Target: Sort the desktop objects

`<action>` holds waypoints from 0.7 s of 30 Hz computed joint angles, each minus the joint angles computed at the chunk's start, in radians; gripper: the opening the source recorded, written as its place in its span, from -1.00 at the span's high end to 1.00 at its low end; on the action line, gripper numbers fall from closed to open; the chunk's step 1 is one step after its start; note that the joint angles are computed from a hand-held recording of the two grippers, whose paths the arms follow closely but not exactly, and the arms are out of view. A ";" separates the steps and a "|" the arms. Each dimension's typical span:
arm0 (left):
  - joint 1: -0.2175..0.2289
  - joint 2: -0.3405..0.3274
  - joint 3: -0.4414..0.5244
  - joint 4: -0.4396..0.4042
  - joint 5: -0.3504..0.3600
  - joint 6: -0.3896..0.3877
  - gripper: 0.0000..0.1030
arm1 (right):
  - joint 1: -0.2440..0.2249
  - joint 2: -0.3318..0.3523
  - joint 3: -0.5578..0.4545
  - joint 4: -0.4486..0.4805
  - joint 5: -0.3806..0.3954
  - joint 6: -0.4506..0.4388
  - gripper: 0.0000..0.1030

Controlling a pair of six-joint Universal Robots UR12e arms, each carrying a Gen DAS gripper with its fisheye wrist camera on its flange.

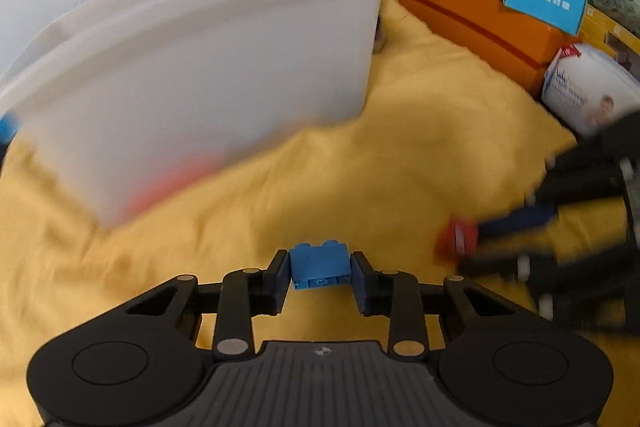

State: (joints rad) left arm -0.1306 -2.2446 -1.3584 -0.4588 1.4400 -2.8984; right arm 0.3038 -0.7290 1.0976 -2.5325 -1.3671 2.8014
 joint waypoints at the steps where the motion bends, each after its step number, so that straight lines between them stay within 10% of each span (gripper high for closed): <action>1: 0.002 0.019 -0.033 0.018 0.009 -0.010 0.30 | 0.000 -0.003 0.006 -0.003 0.000 0.000 0.54; 9: -0.006 0.099 -0.198 0.162 0.101 -0.037 0.23 | 0.004 -0.028 0.053 -0.027 0.008 -0.025 0.54; 21: -0.017 0.058 -0.138 0.158 0.123 -0.074 0.02 | 0.015 0.001 0.015 -0.055 -0.046 0.031 0.28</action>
State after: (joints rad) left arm -0.1472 -2.1862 -1.4961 -0.3006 1.5625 -2.9728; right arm 0.3185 -0.7283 1.1123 -2.5874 -1.4133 2.8321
